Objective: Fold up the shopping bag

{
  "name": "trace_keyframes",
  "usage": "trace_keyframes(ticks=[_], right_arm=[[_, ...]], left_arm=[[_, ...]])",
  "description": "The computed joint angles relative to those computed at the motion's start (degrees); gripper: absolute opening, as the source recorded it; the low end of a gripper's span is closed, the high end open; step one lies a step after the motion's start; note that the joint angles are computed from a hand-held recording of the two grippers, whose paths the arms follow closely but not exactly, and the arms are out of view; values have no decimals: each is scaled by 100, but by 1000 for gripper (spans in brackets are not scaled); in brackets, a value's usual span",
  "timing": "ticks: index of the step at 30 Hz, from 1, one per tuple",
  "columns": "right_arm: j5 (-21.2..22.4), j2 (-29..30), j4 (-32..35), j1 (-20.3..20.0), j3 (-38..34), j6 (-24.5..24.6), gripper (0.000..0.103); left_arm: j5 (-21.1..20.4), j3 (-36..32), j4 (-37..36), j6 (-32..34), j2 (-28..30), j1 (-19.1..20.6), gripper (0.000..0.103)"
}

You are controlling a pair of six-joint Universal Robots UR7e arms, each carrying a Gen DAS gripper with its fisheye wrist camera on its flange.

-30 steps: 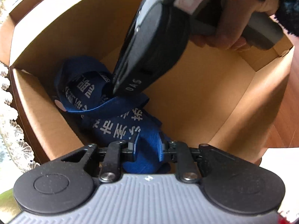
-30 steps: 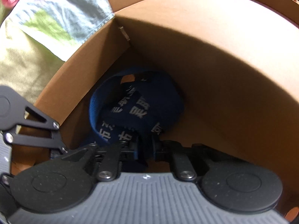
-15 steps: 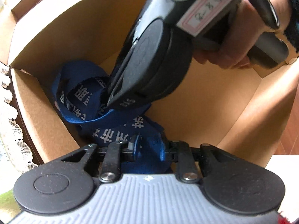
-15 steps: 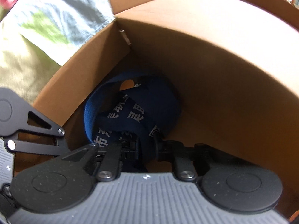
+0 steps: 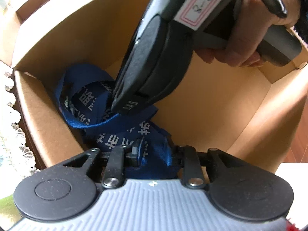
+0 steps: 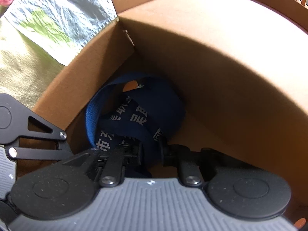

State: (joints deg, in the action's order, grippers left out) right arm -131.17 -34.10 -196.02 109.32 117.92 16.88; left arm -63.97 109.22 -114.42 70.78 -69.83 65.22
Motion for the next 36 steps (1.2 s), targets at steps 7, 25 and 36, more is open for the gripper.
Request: trace_keyframes(ticks=[7,25,36], right_arm=[[-288,27,-82,299,47,110,18],[-686,271,681,1018,-143,1010,26],[-1169,328,970,1573,-294,2032,30]], left_arm=[[-183,-234,435,-239,-365,75,27],[-486,-225,458,-1235,-653,-266,27],[-539,-121,694,-2150,-1364,-564,46]])
